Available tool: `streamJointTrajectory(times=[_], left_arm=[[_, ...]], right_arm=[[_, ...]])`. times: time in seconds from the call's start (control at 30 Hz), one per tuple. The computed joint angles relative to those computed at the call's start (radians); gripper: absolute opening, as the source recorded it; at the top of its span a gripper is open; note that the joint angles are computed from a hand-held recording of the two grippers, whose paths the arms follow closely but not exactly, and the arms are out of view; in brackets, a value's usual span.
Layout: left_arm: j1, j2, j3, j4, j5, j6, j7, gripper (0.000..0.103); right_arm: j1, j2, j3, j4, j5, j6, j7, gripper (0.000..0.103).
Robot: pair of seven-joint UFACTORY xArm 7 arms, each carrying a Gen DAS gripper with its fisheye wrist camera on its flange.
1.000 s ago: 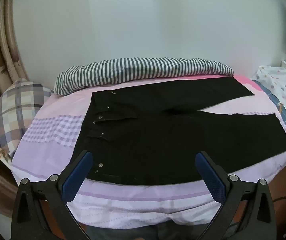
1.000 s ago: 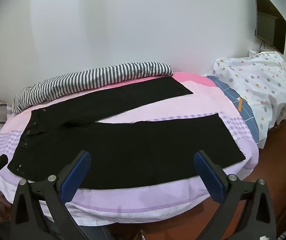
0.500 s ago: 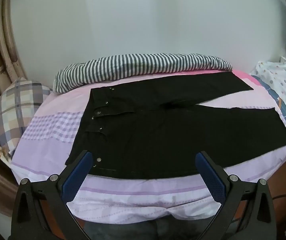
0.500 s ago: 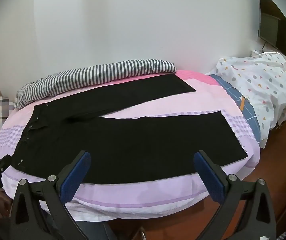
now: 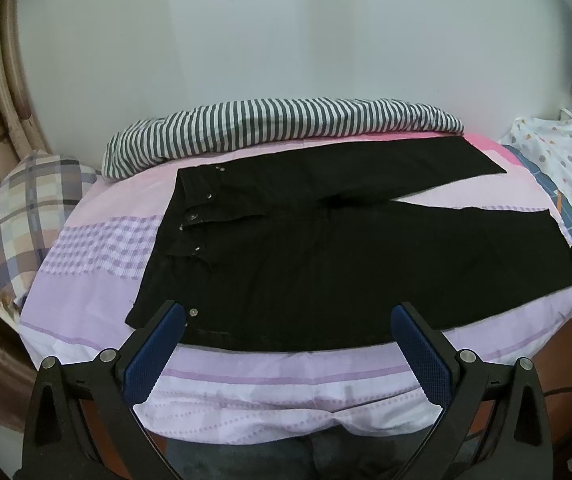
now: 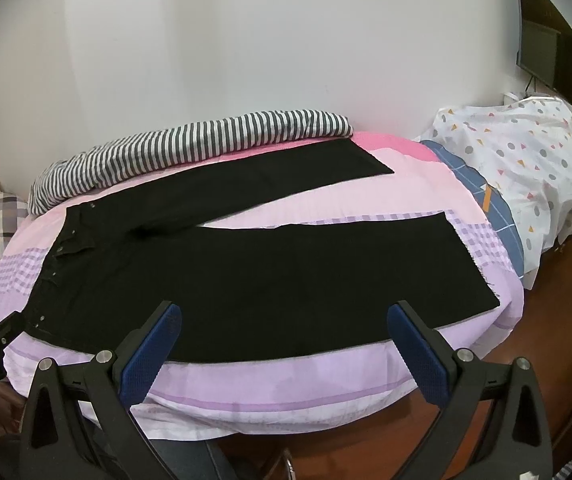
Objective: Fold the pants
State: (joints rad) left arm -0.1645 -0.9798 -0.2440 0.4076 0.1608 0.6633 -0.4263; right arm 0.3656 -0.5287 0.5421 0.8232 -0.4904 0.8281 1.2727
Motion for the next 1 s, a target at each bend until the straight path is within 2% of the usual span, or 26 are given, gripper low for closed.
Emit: streamJointTrajectory(times=[0.37, 1.0], left_arm=[[-0.007, 0.024, 0.009, 0.003, -0.009, -0.005, 0.002, 0.102], [-0.012, 0.028, 0.011, 0.000, -0.014, -0.009, 0.005, 0.102]], right_arm=[[-0.007, 0.006, -0.004, 0.000, -0.007, 0.003, 0.016, 0.102], [0.010, 0.028, -0.005, 0.019, -0.027, 0.076, 0.020, 0.101]])
